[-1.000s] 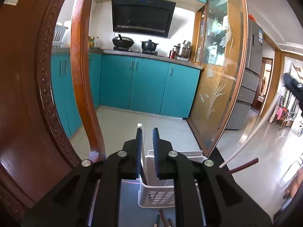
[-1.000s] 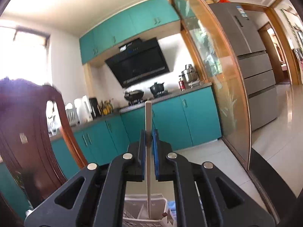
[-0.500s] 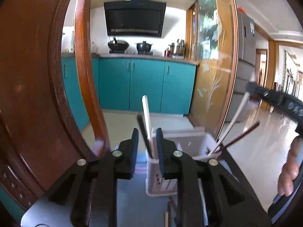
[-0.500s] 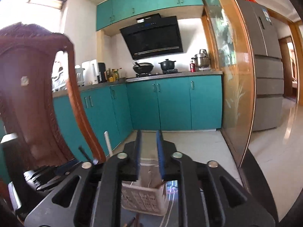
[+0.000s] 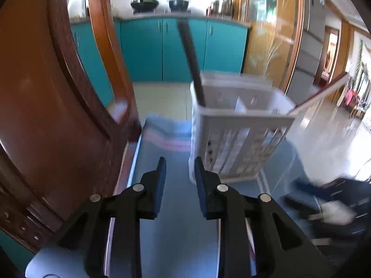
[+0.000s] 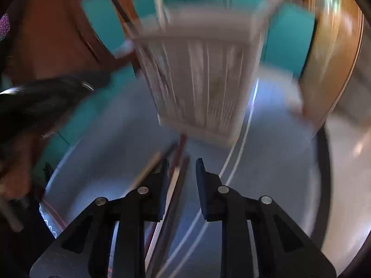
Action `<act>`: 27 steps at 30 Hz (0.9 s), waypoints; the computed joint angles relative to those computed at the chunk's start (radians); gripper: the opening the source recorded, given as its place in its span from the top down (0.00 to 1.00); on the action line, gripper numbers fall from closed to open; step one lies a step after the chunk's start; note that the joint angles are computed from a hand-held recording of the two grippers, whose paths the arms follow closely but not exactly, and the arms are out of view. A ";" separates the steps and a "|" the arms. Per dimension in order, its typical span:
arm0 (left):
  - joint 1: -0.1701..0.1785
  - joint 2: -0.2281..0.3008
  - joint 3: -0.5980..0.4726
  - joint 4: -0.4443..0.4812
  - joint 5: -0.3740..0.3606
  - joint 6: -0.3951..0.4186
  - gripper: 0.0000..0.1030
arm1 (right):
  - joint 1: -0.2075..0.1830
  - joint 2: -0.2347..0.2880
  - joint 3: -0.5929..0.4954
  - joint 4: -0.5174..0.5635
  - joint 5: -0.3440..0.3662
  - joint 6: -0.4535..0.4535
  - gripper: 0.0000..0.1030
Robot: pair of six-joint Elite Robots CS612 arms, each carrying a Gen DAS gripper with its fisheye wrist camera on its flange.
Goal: Organize utensils
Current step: 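Release both chopsticks and move both tools back toward the remaining chopsticks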
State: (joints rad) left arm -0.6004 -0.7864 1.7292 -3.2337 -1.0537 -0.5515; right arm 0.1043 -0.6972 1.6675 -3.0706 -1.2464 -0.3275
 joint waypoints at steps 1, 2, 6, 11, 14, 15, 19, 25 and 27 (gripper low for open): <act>0.004 0.000 -0.005 0.038 -0.014 -0.014 0.75 | 0.001 0.010 -0.019 0.047 0.000 0.014 0.77; 0.008 0.000 -0.010 0.067 -0.032 -0.026 0.75 | 0.003 0.021 -0.034 0.067 -0.003 0.029 0.77; 0.020 0.004 -0.022 0.131 -0.083 -0.056 0.71 | 0.006 0.042 -0.071 0.086 0.001 0.084 0.77; 0.033 0.015 -0.041 0.217 -0.165 -0.054 0.69 | -0.005 0.056 -0.105 0.115 0.013 0.149 0.85; 0.038 0.025 -0.058 0.266 -0.219 -0.033 0.66 | -0.008 0.056 -0.113 0.135 0.007 0.136 0.91; 0.039 0.028 -0.060 0.275 -0.237 -0.023 0.65 | -0.008 0.054 -0.115 0.147 0.001 0.121 0.91; 0.038 0.043 -0.077 0.303 -0.309 0.014 0.63 | -0.008 0.041 -0.110 0.188 -0.040 0.042 0.91; 0.022 0.055 -0.084 0.333 -0.315 0.071 0.63 | -0.006 0.027 -0.056 0.092 -0.127 -0.007 0.91; 0.018 0.054 -0.079 0.328 -0.311 0.067 0.63 | -0.019 0.018 -0.045 0.090 -0.099 0.005 0.91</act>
